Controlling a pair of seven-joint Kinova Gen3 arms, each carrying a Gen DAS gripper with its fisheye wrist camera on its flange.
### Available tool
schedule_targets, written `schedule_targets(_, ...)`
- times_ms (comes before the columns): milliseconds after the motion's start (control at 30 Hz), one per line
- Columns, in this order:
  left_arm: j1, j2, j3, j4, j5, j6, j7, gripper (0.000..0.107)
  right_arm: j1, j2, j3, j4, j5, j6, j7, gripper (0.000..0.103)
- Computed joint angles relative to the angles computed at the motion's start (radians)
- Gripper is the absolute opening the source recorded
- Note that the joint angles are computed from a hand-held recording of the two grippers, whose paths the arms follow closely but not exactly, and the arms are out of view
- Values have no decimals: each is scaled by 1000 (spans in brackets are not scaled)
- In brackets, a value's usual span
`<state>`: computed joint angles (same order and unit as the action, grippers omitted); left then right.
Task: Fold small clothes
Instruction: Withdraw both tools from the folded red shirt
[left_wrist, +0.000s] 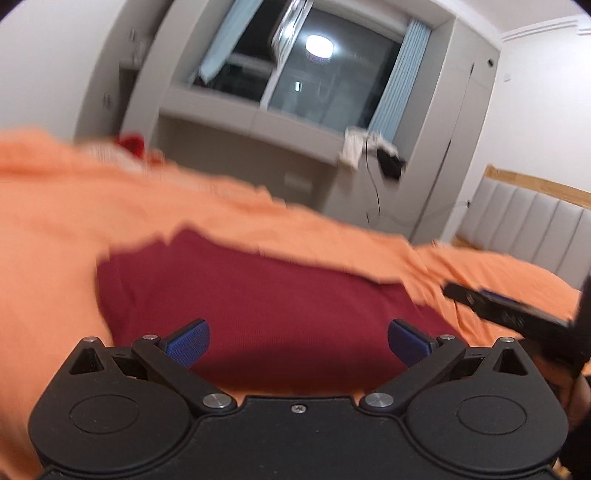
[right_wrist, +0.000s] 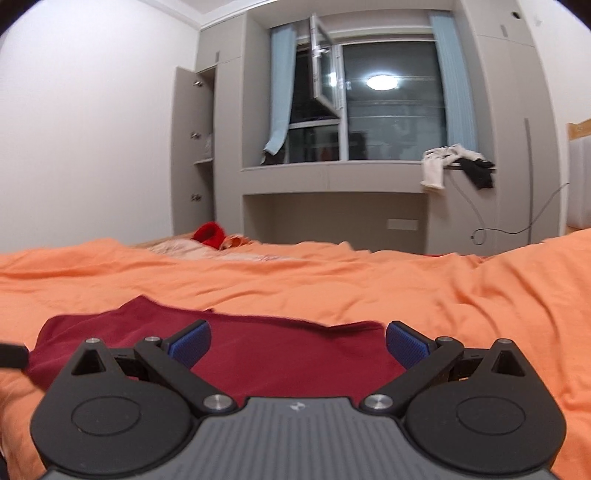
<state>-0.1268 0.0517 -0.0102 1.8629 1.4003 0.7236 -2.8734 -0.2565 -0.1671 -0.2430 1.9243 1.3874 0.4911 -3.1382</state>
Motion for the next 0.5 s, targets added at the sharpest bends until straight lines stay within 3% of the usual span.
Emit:
schedule_targets(300, -46, 95, 8, -115, -222, 33, 320, 102, -53, 46, -17, -21, 8, 44, 2, 103)
schedule_targets(500, -91, 117, 31, -139, -220, 58, 382, 102, -90, 76, -2, -40, -41, 19, -4, 103)
